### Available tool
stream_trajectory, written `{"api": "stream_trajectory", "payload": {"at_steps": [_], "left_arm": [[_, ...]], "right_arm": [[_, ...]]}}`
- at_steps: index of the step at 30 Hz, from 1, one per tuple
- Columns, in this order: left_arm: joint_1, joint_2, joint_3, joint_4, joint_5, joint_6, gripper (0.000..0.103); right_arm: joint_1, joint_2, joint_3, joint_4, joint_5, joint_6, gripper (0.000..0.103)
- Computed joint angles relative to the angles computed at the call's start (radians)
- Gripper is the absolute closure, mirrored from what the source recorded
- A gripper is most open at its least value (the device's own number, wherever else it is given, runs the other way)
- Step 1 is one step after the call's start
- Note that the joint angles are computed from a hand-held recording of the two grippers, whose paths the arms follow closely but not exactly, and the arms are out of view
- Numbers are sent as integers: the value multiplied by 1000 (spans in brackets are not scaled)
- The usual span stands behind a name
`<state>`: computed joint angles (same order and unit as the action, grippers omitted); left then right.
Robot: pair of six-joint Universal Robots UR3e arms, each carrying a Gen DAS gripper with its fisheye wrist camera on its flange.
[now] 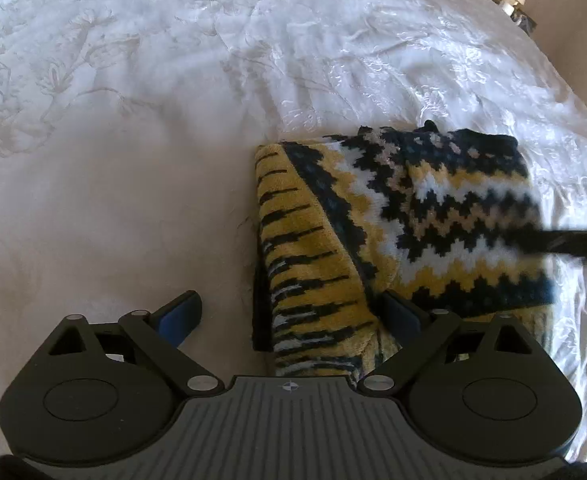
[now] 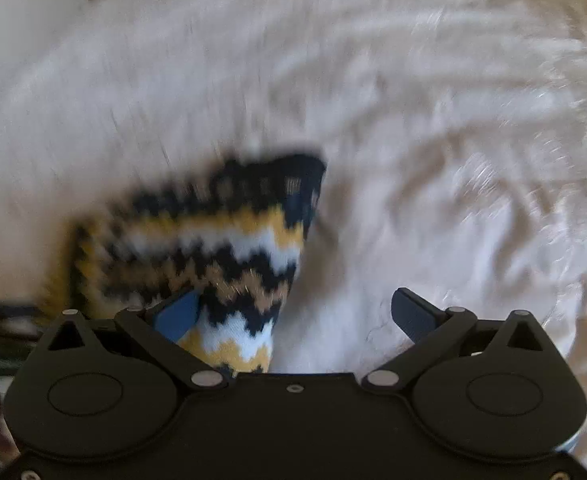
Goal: Fold small clothes
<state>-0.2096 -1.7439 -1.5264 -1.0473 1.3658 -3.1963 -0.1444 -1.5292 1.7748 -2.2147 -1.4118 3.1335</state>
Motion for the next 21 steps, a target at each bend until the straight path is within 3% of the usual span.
{"api": "stream_trajectory", "payload": {"at_steps": [3, 6, 11, 16, 21], "left_arm": [[13, 4, -5, -6, -15, 30, 5], [22, 2, 22, -29, -31, 44, 6], [44, 98, 16, -56, -48, 108, 6], [84, 212, -10, -135, -90, 159, 6], [89, 273, 4, -224, -71, 99, 6]], "right_arm": [[65, 99, -19, -48, -68, 8, 1], [52, 92, 3, -75, -52, 12, 1], [-9, -119, 158, -136, -5, 28, 1], [-16, -337, 261, -75, 7, 137, 1], [54, -471, 297, -21, -25, 269, 1]]}}
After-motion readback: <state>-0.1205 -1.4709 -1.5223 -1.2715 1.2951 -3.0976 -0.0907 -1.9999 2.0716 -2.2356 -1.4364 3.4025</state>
